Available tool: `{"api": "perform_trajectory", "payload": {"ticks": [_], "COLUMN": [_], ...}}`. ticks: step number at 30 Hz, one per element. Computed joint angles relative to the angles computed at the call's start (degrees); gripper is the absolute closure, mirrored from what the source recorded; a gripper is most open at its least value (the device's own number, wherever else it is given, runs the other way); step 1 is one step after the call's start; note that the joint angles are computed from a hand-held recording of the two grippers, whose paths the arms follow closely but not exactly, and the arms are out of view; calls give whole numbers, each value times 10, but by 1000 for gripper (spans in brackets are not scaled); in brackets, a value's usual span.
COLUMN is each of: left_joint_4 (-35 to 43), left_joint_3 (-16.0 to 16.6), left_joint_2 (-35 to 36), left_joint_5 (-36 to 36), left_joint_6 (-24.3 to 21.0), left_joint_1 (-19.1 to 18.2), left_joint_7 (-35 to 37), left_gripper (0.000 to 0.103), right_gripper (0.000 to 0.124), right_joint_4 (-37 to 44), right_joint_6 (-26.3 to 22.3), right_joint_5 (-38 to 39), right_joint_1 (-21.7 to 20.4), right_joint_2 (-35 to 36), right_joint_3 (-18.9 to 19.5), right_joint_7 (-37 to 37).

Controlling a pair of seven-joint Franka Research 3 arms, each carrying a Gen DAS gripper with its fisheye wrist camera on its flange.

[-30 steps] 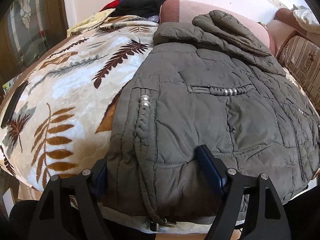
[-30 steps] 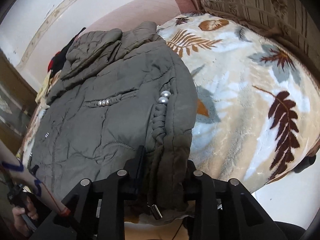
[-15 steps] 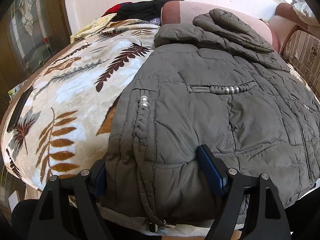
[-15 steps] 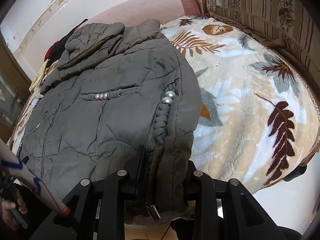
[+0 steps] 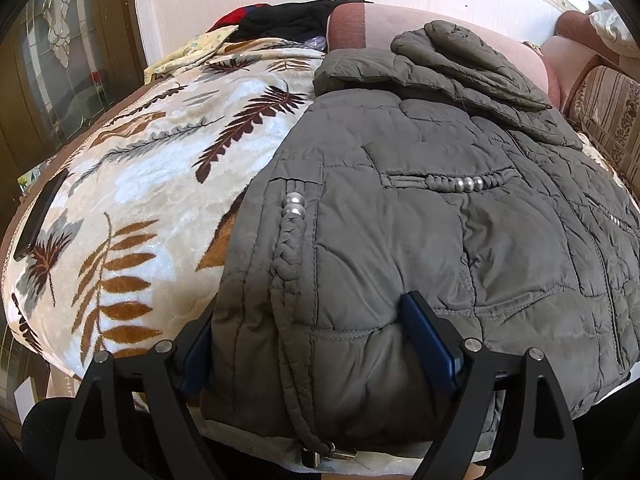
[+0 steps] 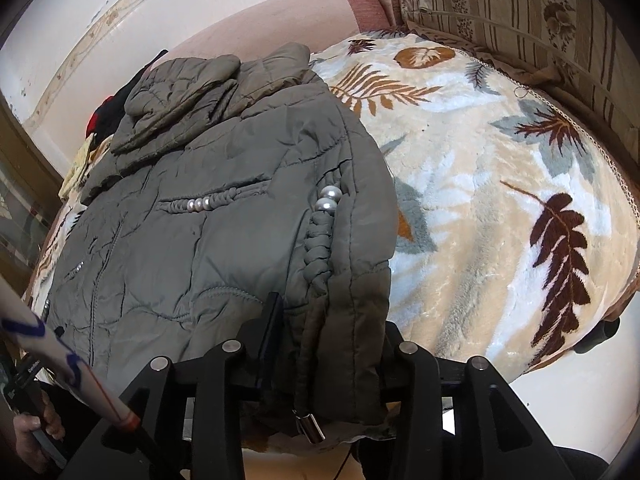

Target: Fold large clothes

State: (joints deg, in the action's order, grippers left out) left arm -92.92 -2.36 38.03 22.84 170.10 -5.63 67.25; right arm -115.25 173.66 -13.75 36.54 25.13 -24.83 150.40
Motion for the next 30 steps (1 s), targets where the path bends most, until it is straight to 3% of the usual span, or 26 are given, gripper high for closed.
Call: {"api": "perform_trajectory", "payload": {"ticks": [5,7,13,23,28,30], "left_joint_4": [1,-1,-5,-8,-13,-13], "left_joint_3": [-5,-13,22,20,13,19], "left_joint_2": [0,0,-3,-5,-8,-8], "left_joint_5": [-2,-5,22,29,24,27], "left_joint_6": [-1,3,23,27,30,30], "left_joint_1": [4,9,-23,-22,-15,-20], "left_joint_7": [6,16,4,2,6,3], "left_gripper": [18,25,39,46,47,47], "right_gripper": [83,90,98,97,86,88], "right_joint_4": [0,1,5,4,-8,-10], "right_joint_6": [4,4,-2,-2,13,15], "right_joint_5": [2,0,-14,-19,-6,1], "right_joint_1": [2,6,22,9,8,9], "right_joint_2": [1,2,4,2,-3,-3], "right_joint_3": [-1,-4,-19,-7,-9,-8], "right_joint_7": [-3,-5,-1,8,17,13]}}
